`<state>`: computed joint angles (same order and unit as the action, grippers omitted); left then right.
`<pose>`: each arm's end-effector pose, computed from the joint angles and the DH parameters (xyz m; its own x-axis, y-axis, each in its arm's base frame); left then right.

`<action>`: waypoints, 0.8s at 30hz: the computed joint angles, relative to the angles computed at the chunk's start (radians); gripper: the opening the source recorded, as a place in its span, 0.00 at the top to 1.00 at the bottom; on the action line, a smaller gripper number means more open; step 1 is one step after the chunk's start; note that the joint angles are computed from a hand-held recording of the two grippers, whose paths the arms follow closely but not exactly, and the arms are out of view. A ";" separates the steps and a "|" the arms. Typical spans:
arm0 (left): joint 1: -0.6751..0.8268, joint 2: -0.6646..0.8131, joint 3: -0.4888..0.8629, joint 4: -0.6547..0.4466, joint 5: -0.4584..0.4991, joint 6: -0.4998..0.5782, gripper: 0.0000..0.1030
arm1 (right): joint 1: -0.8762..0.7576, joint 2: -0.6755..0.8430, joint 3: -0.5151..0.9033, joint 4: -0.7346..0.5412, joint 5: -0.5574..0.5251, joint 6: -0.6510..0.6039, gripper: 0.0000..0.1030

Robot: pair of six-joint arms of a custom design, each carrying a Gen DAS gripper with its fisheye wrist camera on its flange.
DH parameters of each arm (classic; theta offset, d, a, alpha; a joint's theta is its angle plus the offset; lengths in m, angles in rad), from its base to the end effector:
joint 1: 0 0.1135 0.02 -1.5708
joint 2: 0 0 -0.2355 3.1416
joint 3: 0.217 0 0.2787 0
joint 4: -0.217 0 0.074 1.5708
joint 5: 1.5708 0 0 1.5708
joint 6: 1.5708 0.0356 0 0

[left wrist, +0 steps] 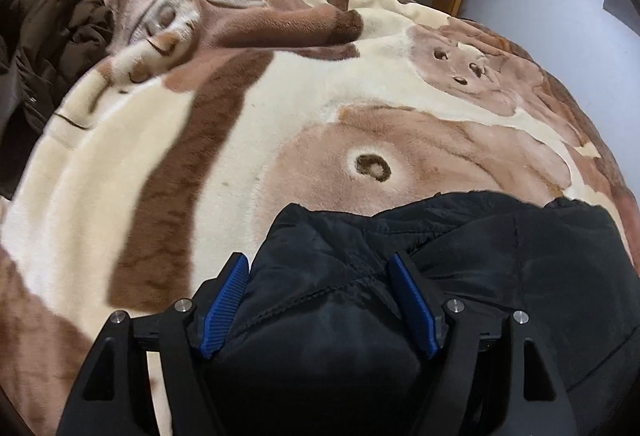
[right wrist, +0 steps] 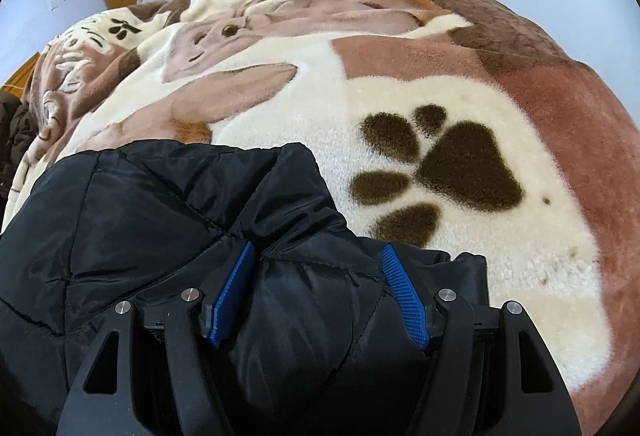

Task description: Fold large clothes

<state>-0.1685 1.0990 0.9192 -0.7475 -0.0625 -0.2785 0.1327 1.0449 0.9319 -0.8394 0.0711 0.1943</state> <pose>0.2539 -0.0409 0.2460 -0.7941 -0.1432 -0.5906 -0.0914 0.9889 -0.1169 0.2407 0.0296 0.2569 -0.8100 0.0862 -0.5800 0.0665 0.9963 0.0551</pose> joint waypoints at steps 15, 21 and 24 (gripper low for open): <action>-0.194 -0.424 -0.140 -0.264 -0.093 -0.099 0.29 | 0.167 -0.269 -0.010 -0.296 0.069 0.010 0.36; -0.219 -0.394 -0.145 -0.245 -0.136 -0.117 0.27 | 0.189 -0.263 -0.026 -0.290 0.104 0.002 0.36; -0.226 -0.389 -0.140 -0.250 -0.141 -0.122 0.27 | 0.191 -0.263 -0.028 -0.289 0.106 0.006 0.36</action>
<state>-0.3948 0.7102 0.7794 -0.9980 -0.2034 -0.4009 0.3239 0.7819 0.9043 -1.1284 0.1766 0.2007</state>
